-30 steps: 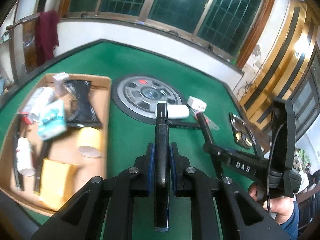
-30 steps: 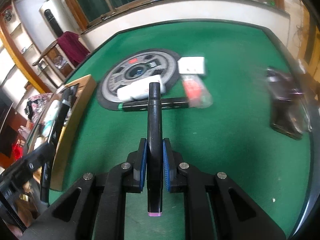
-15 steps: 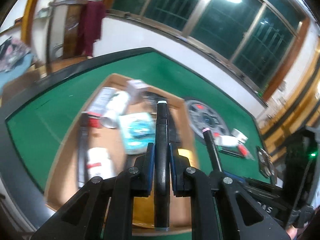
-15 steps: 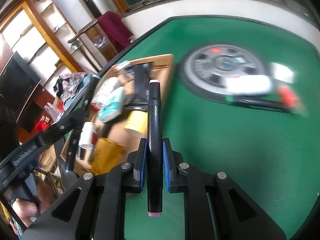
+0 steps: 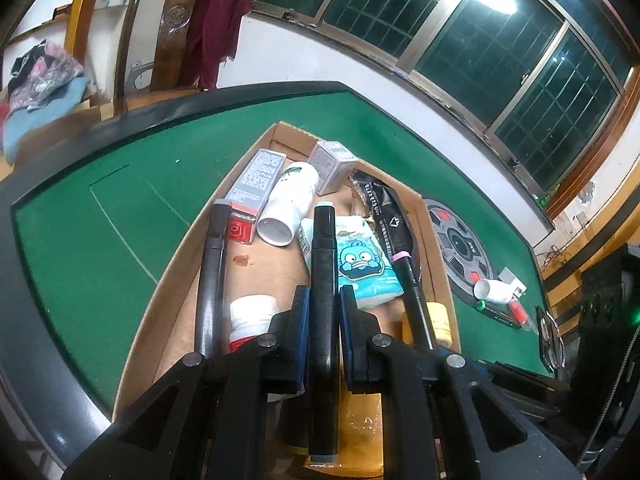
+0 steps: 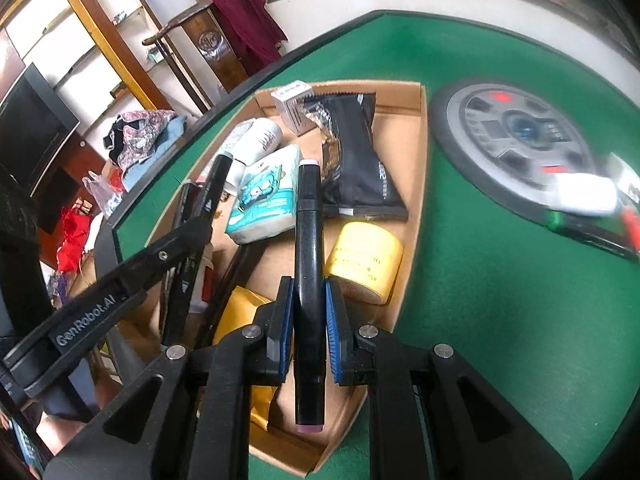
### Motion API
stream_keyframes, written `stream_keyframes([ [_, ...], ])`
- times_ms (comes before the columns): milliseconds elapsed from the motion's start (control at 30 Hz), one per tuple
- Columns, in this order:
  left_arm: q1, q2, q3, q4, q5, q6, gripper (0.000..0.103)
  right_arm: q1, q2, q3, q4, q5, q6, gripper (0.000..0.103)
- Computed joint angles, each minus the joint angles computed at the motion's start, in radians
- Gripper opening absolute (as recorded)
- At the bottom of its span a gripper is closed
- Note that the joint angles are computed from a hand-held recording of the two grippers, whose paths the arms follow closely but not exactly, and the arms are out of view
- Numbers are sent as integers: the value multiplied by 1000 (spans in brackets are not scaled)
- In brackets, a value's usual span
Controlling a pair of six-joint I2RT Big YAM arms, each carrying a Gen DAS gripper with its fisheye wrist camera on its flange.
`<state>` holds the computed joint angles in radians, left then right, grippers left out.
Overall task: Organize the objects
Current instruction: 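Carry both black markers into the tray and open both grippers, then grasp the clear red blister pack with the right gripper while the left grasps a green-capped marker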
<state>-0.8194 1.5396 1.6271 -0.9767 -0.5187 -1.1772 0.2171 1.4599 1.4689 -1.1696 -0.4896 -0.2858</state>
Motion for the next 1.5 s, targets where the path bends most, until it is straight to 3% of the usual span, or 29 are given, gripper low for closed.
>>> stream_keyframes([
  [467,-24,31,56,-71,8,-18,13,-10,-40,-34,28,-1,-32,14],
  [600,-48,47,104,-101,-32,-6,13,-59,-60,-31,15,-51,-69,14],
  [700,-71,60,145,-103,-60,17,14,-146,-47,-1,5,-110,-80,13],
  [800,-87,89,196,-109,-67,49,14,-225,-9,54,34,-84,-66,13],
  [867,-97,114,233,-104,-57,83,15,-284,39,113,62,-21,-30,14],
  [967,-109,165,302,-105,-30,148,15,-337,121,200,112,134,11,34],
  [1033,-117,207,357,-107,-6,196,15,-358,174,244,135,213,18,34],
  [1067,-121,226,384,-114,4,212,15,-361,205,278,107,225,13,34],
  [1133,-129,262,432,-124,24,251,15,-372,274,355,29,186,12,34],
  [1200,-136,295,477,-136,43,279,15,-373,311,389,3,161,24,34],
  [1333,-151,361,578,-191,61,326,15,-361,355,416,11,167,48,34],
  [1400,-158,383,616,-209,62,342,15,-357,366,418,10,150,27,25],
  [1500,-160,401,647,-225,67,341,15,-349,336,366,56,168,-26,24],
])
